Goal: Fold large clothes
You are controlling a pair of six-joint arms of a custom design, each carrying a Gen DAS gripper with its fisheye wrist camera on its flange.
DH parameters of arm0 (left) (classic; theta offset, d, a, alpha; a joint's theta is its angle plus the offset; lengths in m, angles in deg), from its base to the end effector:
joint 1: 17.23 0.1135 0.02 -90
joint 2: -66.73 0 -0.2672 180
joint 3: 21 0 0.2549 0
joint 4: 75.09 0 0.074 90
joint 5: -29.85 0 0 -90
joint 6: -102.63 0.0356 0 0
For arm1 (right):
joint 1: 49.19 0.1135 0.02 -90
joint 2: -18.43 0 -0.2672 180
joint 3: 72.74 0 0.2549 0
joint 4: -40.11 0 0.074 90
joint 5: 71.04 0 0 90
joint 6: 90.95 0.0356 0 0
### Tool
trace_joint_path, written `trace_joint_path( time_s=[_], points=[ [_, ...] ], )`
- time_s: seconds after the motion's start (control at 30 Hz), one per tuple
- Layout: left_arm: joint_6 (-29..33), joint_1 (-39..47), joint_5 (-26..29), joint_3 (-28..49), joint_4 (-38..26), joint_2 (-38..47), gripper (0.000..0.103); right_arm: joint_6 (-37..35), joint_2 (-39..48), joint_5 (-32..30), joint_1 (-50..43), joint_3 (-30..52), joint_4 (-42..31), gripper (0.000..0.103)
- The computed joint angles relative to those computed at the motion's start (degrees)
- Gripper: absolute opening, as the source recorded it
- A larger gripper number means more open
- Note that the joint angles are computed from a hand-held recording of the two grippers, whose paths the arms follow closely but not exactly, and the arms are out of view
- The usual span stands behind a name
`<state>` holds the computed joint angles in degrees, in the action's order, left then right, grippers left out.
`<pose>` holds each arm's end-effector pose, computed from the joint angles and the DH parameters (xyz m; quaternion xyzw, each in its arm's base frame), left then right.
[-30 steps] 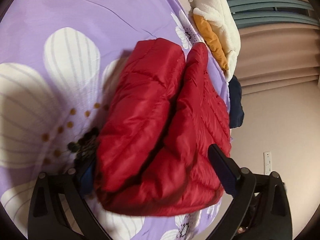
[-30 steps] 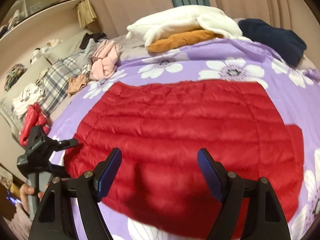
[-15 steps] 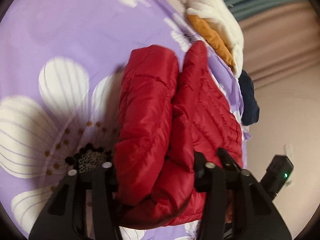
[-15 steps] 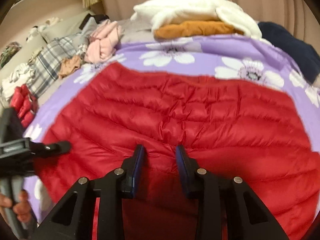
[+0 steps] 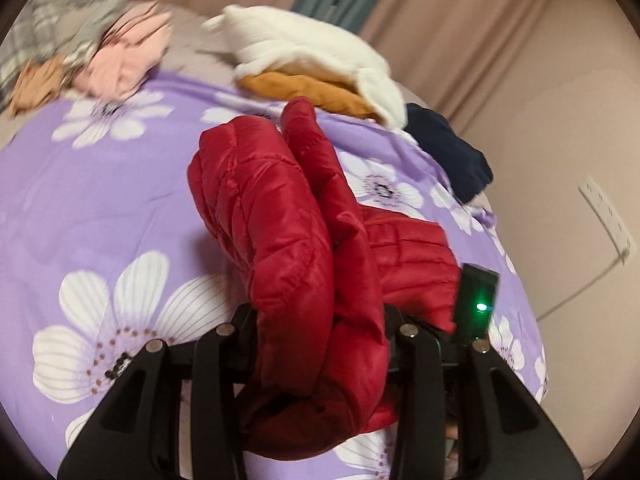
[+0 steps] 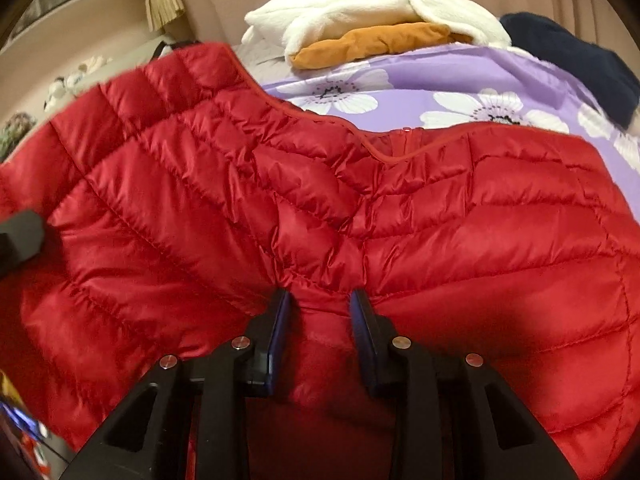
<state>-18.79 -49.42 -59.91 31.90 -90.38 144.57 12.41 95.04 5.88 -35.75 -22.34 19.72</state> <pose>0.2356 -0.1485 0.1964 0.0070 0.9071 -0.2234 0.3566 0.2525 0.0686 0.1819 -0.0428 0.9231 0.1881 0.3328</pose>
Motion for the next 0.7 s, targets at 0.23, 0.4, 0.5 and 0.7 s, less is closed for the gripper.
trace_joint_path(
  time_s=[0.23, 0.4, 0.5, 0.7],
  points=[
    [2.40, -7.40, -5.24, 6.63, -3.24, 3.54, 0.040, 2.65, 1.53, -11.09, -6.49, -0.26, 1.72, 0.034],
    [3.79, -9.96, -5.89, 9.26, -3.65, 5.23, 0.040, 7.47, 3.87, -28.20, -16.72, -0.43, 2.78, 0.033],
    [4.81, -11.84, -7.56, 11.07, -5.06, 5.85, 0.040, 6.35, -3.30, -30.43, -21.02, -2.10, -0.89, 0.033],
    [5.99, -15.00, -10.82, 13.19, -6.58, 7.83, 0.040, -10.03, -21.48, -27.24, -34.23, -1.69, -22.14, 0.033]
  ],
)
